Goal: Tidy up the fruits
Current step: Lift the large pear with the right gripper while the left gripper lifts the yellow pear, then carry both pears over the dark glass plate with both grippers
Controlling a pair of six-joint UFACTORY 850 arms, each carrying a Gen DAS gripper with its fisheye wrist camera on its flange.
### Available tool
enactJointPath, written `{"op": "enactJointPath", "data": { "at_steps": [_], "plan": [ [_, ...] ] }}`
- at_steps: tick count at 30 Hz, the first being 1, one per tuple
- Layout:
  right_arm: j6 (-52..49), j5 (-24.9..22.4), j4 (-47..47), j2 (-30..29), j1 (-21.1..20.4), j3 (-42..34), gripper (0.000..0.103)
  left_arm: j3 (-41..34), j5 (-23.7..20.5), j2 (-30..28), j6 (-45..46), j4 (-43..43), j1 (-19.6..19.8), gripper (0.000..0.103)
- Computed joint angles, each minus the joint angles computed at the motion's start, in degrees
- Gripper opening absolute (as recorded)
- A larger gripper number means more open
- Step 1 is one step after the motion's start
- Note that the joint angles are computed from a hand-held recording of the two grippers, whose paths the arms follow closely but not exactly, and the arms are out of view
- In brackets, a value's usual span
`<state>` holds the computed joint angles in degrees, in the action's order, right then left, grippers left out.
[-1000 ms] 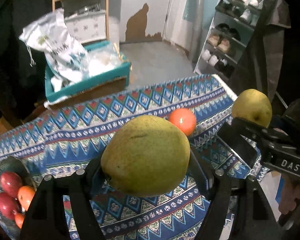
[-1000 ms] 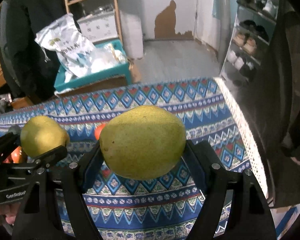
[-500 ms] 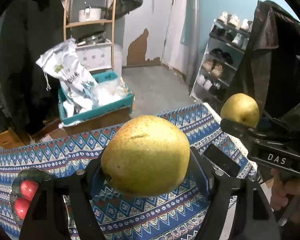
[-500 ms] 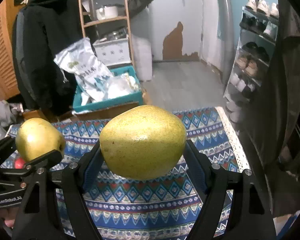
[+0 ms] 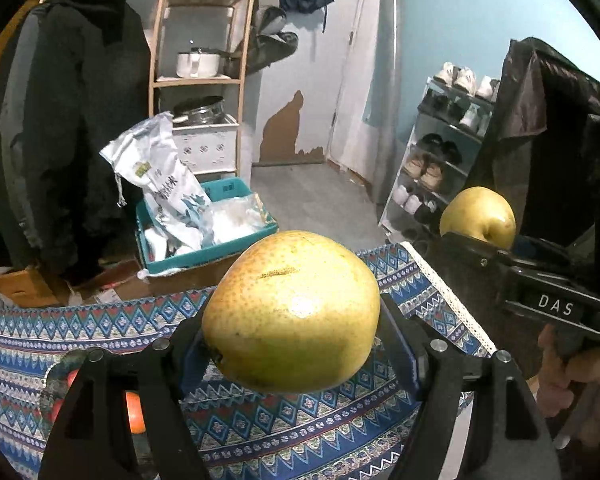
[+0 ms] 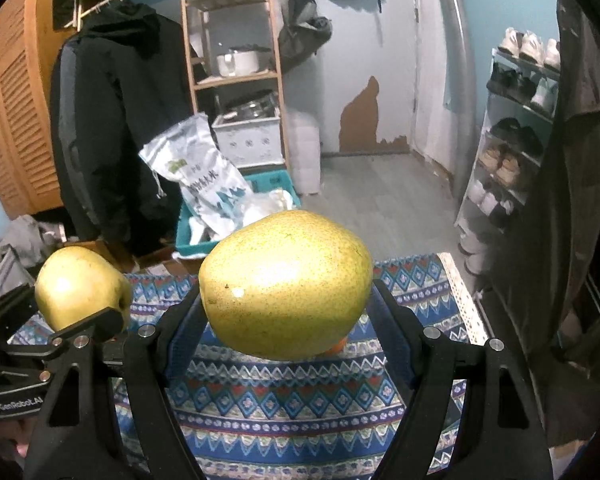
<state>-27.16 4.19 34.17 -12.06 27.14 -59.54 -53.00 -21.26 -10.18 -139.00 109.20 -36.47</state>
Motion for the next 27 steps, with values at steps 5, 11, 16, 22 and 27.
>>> {"op": "enactJointPath", "data": {
  "at_steps": [5,11,16,22,27],
  "plan": [
    [1.76,0.17,-1.95,0.83,1.35,-0.45,0.077,2.63,-1.19,3.03,-1.31,0.76,0.57,0.077],
    [6.13,0.04,-6.56,0.73,3.65,-1.85,0.077,6.20,-3.46,6.90,-0.57,-1.02,0.90,0.077],
    [11.85,-0.31,-12.61,-0.05,5.68,-3.33,0.077,9.23,-4.63,10.36,-0.43,-2.31,1.79,0.077],
    [25.91,-1.30,-26.61,-1.80,7.78,-5.69,0.077,12.57,-6.40,13.86,0.30,-3.98,2.94,0.077],
    [43.86,-2.28,-44.30,-3.87,9.65,-8.01,0.077,15.15,-6.28,16.10,-0.43,-4.39,4.60,0.077]
  ]
}}
